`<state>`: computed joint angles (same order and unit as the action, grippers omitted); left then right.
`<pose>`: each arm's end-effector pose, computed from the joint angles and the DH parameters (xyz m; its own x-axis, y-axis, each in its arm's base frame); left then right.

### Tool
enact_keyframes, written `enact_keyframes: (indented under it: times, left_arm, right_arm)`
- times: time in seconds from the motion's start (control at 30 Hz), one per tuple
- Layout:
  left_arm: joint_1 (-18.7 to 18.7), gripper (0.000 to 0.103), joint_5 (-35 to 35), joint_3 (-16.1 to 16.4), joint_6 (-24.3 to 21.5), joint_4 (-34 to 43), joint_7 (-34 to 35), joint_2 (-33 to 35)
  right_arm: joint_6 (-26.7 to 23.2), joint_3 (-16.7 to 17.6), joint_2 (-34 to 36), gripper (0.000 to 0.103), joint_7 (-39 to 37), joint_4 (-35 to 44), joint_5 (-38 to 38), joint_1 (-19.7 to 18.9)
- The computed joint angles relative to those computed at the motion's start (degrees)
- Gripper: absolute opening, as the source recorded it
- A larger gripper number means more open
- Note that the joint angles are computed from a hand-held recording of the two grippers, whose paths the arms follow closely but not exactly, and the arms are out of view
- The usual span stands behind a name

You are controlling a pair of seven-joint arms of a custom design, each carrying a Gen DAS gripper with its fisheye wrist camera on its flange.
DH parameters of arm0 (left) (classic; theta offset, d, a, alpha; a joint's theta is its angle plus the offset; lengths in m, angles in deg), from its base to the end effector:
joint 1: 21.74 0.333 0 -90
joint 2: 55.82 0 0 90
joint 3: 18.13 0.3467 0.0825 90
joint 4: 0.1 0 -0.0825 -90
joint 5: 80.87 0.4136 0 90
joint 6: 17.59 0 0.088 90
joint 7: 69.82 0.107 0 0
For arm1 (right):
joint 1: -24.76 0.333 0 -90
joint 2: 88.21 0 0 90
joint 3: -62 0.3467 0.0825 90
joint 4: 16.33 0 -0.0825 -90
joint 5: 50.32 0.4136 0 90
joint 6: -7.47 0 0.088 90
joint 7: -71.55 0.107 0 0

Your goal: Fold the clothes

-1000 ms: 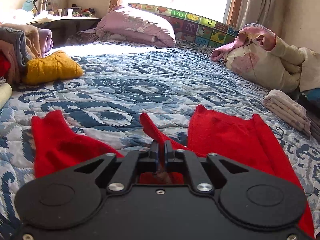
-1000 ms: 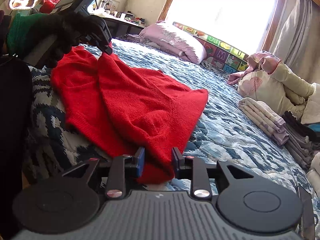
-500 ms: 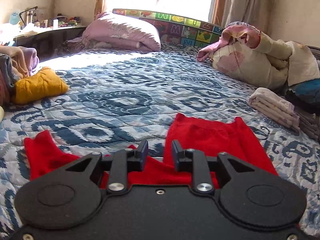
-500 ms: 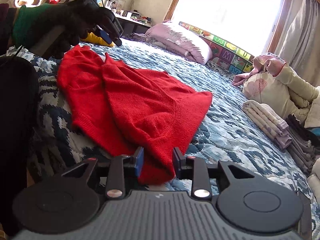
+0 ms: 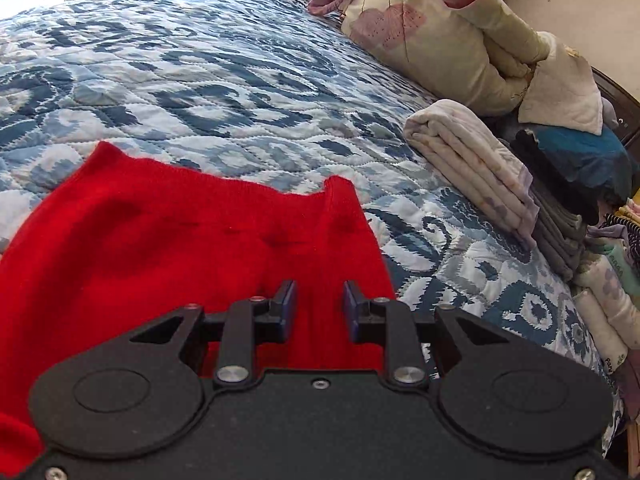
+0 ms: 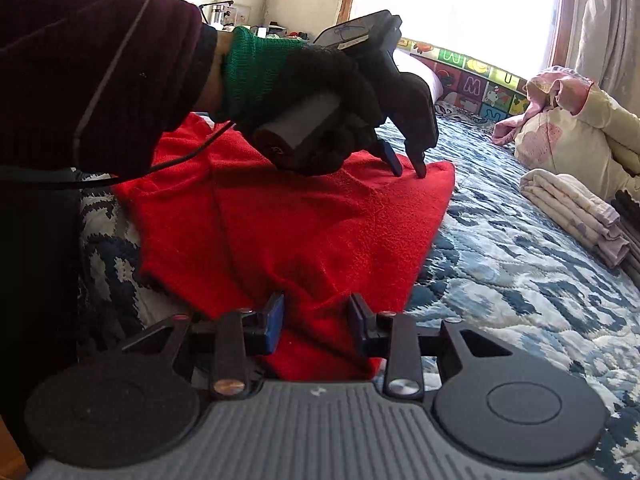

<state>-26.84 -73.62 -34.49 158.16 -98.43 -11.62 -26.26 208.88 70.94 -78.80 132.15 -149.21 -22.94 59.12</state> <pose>0.7138 -0.2508 0.4119 -0.0215 -0.9020 0.4311 -0.7298 -0.2806 -0.6234 0.4639 0.3568 0.3968 0.5984 -0.7922 0.1197 -0.3741 -0.4083 -0.8326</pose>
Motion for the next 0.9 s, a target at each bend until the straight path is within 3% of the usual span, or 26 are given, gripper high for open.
enact_keyframes:
  times: [0.03, 0.07, 0.13, 0.2, 0.3, 0.37, 0.5, 0.57, 0.6, 0.67, 0.73, 0.77, 0.83, 0.9]
  left_arm:
    - [-0.42, 0.01, -1.44, 0.16, 0.48, 0.42, 1.0, 0.4]
    - [-2.14, 0.003, 1.13, 2.33, 0.66, 0.4, -1.14, -0.03]
    - [-4.94, 0.003, 2.52, 5.85, 3.58, -0.91, -3.66, -1.15]
    - [-10.25, 0.003, 4.98, 12.51, 4.62, -1.71, -7.6, -2.1]
    - [-14.31, 0.005, 10.15, 17.09, -2.94, 2.1, -9.25, -0.3]
    - [-14.65, 0.005, 12.63, 17.55, -3.95, 2.75, -10.48, -0.05]
    - [-17.98, 0.005, 19.68, 21.65, -5.24, 2.4, -16.1, -0.73]
    - [-17.87, 0.005, 21.96, 21.52, -5.88, 2.49, -17.35, -0.79]
    - [-17.66, 0.01, 23.02, 21.14, -6.96, 2.96, -17.42, -0.83]
    - [-19.54, 0.015, 27.41, 22.92, -10.2, 4.55, -19.84, -1.07]
    - [-20.31, 0.015, 31.15, 23.67, -9.79, 6.45, -22.63, -0.69]
    - [-19.86, 0.015, 32.83, 23.02, -9.67, 7.63, -23.49, -0.33]
    - [-15.89, 0.015, 30.16, 17.63, -9.18, 11.36, -17.77, 2.05]
    - [-14.45, 0.015, 28.65, 15.08, -11.3, 16.06, -13.83, 5.27]
  right_arm:
    - [-0.28, 1.45, -0.21, 0.036, 3.23, -0.49, -3.1, -2.23]
    - [-0.4, 2.53, -0.35, 0.036, 6.09, -0.88, -5.85, -3.97]
    - [-0.77, 3.81, -0.66, 0.036, 10.68, -1.47, -10.36, -6.35]
    - [-1.02, 4.36, -0.88, 0.036, 14.14, -1.81, -13.8, -7.75]
    - [-1.69, 4.72, -1.2, 0.036, 18.14, -2.04, -17.64, -9.01]
    - [-2.18, 5.53, -1.45, 0.036, 21.58, -2.17, -21.46, -10.78]
    - [-2.72, 6.26, -2.02, 0.036, 27.16, -2.59, -27.1, -12.87]
    - [-2.75, 5.84, -2.15, 0.036, 28.12, -2.69, -28.12, -12.68]
    - [-2.76, 5.72, -2.17, 0.036, 28.62, -2.71, -28.65, -12.69]
    - [-2.82, 5.77, -2.07, 0.036, 30.02, -2.57, -30.03, -13.09]
    - [-2.91, 5.66, -1.77, 0.036, 30.81, -2.22, -30.91, -13.29]
    - [-2.91, 5.73, -1.61, 0.036, 31.27, -2.06, -31.45, -13.54]
    - [-2.81, 6.18, -1.41, 0.037, 32.65, -1.94, -32.9, -14.36]
    - [-2.73, 6.35, -1.27, 0.037, 33.54, -1.86, -33.93, -14.79]
